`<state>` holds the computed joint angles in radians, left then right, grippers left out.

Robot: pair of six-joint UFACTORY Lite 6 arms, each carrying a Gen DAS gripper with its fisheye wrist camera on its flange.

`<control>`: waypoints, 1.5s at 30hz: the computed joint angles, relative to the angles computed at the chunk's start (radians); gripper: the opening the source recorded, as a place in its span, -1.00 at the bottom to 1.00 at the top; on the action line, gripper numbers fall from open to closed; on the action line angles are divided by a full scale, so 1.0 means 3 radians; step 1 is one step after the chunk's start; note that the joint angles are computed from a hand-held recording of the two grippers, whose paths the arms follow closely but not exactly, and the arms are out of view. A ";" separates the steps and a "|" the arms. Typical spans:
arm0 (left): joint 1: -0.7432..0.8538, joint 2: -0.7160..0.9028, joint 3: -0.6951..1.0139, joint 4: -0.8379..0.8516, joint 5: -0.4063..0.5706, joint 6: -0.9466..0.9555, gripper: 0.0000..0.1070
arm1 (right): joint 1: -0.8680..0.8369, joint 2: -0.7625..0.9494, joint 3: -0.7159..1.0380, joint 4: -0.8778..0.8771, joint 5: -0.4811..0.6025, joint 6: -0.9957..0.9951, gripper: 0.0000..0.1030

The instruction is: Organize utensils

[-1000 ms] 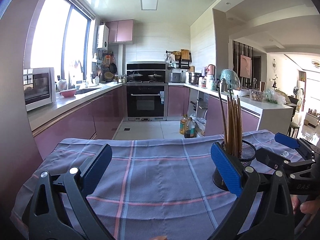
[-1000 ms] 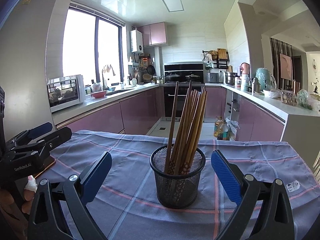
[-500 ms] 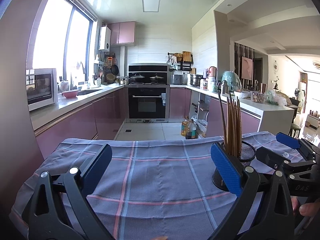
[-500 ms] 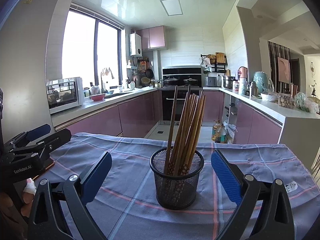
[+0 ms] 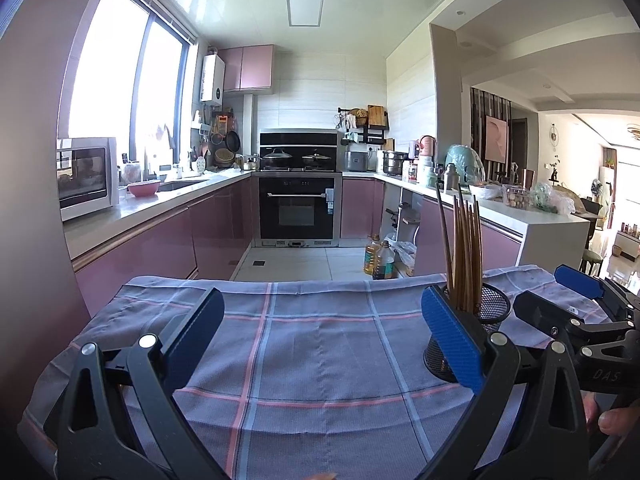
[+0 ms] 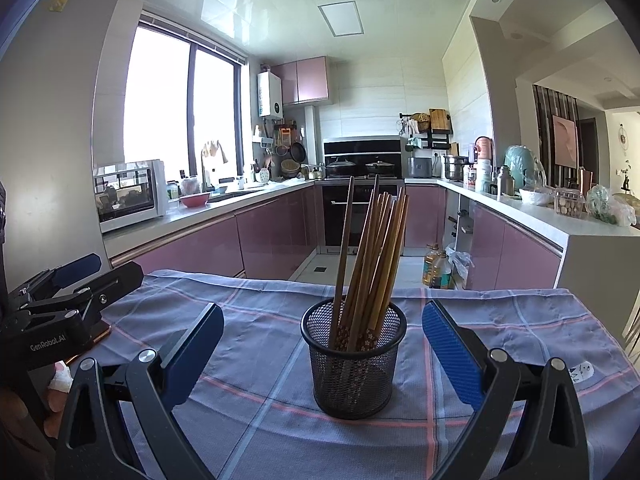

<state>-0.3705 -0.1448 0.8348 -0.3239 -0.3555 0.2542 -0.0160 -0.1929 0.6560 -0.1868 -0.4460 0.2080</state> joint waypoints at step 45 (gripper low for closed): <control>-0.0007 -0.0049 -0.0040 -0.0051 0.0004 0.0031 0.82 | 0.0001 0.0004 -0.0009 0.0001 -0.0025 0.0045 0.87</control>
<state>-0.3727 -0.1595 0.8228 -0.3393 -0.3543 0.2634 -0.0158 -0.1916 0.6532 -0.1866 -0.4534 0.2214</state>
